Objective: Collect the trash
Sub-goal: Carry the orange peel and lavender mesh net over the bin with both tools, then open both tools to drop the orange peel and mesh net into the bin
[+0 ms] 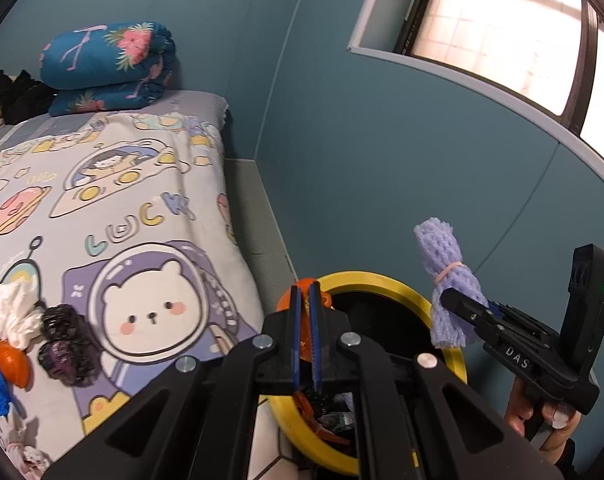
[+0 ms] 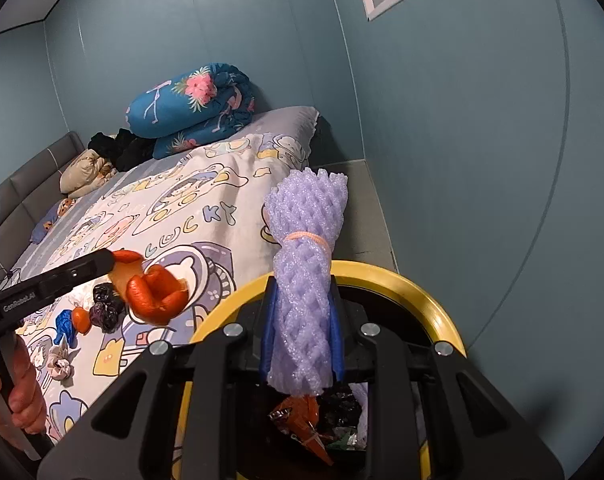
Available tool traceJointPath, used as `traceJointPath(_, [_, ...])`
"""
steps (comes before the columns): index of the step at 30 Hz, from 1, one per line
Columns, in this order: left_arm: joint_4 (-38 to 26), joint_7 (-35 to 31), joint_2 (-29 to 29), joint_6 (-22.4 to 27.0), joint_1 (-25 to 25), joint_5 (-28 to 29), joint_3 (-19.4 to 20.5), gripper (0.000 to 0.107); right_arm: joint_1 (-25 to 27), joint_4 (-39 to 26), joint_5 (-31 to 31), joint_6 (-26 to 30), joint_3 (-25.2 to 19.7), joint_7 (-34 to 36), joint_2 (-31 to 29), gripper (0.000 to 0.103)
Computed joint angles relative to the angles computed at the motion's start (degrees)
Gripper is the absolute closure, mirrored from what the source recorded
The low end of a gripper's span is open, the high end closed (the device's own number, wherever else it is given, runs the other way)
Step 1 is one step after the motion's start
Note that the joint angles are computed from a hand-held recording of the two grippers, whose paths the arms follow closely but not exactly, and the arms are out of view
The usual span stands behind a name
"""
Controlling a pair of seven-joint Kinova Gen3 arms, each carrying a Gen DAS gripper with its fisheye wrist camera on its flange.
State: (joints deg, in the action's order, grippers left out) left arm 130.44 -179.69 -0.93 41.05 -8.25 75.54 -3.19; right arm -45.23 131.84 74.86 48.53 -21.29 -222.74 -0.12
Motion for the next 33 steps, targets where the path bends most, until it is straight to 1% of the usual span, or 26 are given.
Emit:
traceJointPath(9, [-0.19,-0.71,3.01,-3.24,3.68,1.73,3.04,0.104,0.54,2.42,0.31,-2.32,0.51,-2.42,0.24,0.082])
traceJointPath(22, [0.17,-0.12,6.40,-7.84,7.51,2.42,5.47,0.103,1.29,4.22,1.90,-6.11,1.48,-5.89,1.75,0.081])
traceJointPath(28, [0.21,0.00,7.26,-8.62,8.36,2.37,6.06,0.103,1.96,4.71,1.78,-7.58,2.04,-6.18,1.87,0.081])
traceJointPath(31, [0.29,-0.68,7.44,-8.08,8.30,2.84,6.09,0.103,2.21,4.81,1.36,-8.02,2.17,-6.14,1.90,0.081])
traceJointPath(33, [0.50,-1.63,7.35,-7.68,8.14,3.72,5.92,0.100,2.22,4.42,-0.16,-7.46,2.16,-5.00,2.14,0.078])
